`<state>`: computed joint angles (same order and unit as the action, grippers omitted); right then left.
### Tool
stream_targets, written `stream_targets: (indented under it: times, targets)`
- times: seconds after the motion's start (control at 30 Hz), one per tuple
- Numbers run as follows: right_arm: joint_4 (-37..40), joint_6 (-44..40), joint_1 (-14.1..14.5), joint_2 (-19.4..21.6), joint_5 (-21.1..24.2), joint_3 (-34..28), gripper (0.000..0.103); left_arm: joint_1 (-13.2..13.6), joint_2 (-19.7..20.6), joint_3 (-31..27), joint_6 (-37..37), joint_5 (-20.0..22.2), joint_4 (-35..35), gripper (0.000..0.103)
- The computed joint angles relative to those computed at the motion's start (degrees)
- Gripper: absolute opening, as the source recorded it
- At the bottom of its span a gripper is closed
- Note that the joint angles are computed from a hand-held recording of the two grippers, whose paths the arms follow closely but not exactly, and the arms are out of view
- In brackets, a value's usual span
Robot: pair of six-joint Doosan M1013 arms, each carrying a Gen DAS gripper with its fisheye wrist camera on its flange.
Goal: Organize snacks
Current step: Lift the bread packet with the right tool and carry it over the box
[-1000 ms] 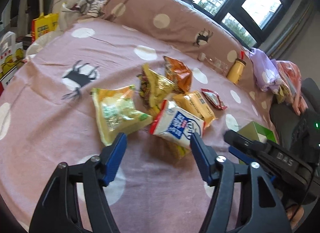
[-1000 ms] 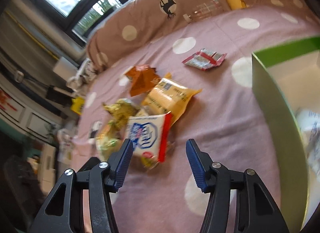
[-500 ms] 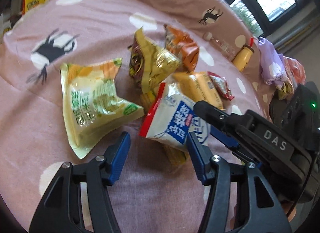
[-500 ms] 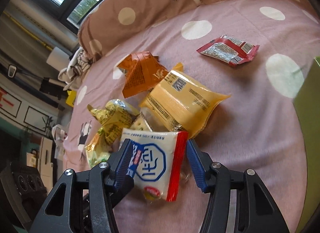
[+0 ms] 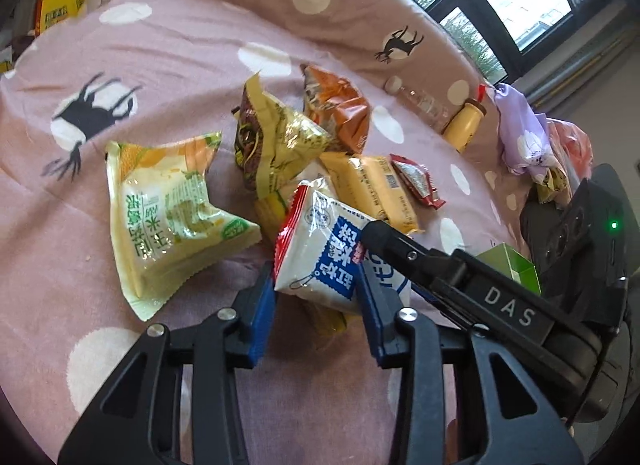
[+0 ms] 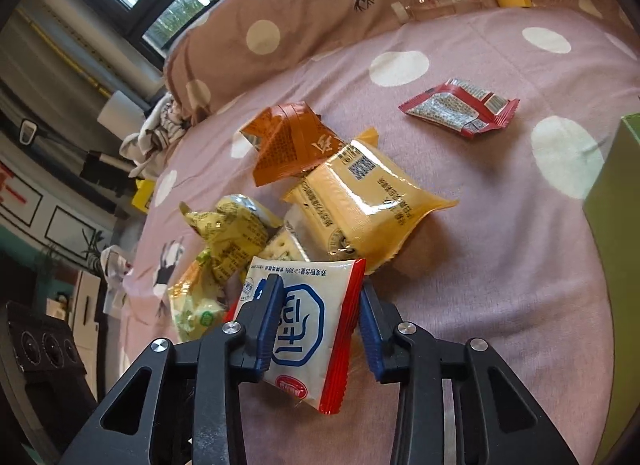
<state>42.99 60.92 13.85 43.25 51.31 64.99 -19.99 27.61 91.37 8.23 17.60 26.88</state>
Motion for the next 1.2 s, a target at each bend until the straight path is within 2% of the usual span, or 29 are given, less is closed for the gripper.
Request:
stream_targets:
  times: [0.13,0.43,0.73,1.2]
  targets:
    - [1.48,-2.74,-0.10,-1.76,-2.36,2.21,0.039,-0.79,-0.74,0.40,-4.73,-0.31,6.47,0.037]
    - [3.64,-4.66,-0.70,-4.73,-5.46,6.16,0.039,-2.13,-1.65,0.86,-10.96,-0.50,14.42,0.037]
    - [6.47,-7.05,-1.18,-7.04,-8.57,9.17,0.039,-2.99,-2.64,1.56,-15.22,-1.39,20.10,0.037]
    - [7.65,-7.62,-1.76,-9.13,-10.66,11.54,0.039,-4.38,-3.35,1.72,-20.94,-0.78,28.23,0.034]
